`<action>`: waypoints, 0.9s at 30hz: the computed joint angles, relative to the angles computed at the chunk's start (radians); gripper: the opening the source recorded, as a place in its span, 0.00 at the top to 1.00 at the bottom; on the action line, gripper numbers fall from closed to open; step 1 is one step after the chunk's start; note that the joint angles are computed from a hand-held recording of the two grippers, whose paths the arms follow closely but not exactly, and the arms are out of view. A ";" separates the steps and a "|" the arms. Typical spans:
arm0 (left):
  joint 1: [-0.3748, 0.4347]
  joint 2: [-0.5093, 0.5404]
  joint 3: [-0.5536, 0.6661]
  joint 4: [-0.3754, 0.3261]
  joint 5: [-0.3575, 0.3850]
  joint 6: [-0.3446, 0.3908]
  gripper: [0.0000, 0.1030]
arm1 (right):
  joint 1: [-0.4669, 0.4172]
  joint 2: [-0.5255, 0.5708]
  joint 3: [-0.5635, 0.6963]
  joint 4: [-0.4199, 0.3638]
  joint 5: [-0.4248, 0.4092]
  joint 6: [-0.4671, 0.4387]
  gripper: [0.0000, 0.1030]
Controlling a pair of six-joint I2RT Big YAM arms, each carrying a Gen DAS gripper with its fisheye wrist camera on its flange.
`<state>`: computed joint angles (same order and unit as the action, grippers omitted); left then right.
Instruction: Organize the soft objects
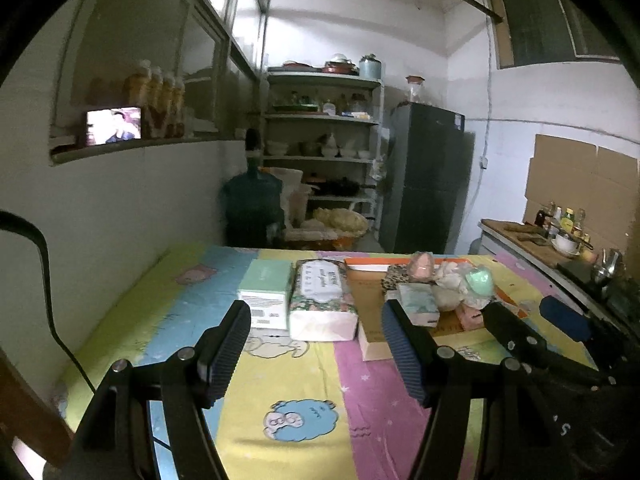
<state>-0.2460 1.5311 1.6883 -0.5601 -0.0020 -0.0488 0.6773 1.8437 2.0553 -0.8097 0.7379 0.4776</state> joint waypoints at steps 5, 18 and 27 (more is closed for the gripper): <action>0.006 -0.041 -0.051 0.021 0.007 -0.004 0.35 | 0.030 -0.008 -0.014 0.013 0.027 -0.017 0.27; 0.003 -0.102 -0.123 0.014 -0.025 -0.009 0.35 | 0.073 -0.013 -0.015 -0.032 0.088 0.016 0.27; -0.004 -0.138 -0.173 0.037 -0.043 -0.013 0.35 | 0.089 -0.030 -0.040 -0.039 0.098 0.034 0.27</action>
<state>-0.2503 1.3932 1.5152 -0.5230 -0.0447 -0.0617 0.7661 1.8136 2.0152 -0.8485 0.8362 0.5119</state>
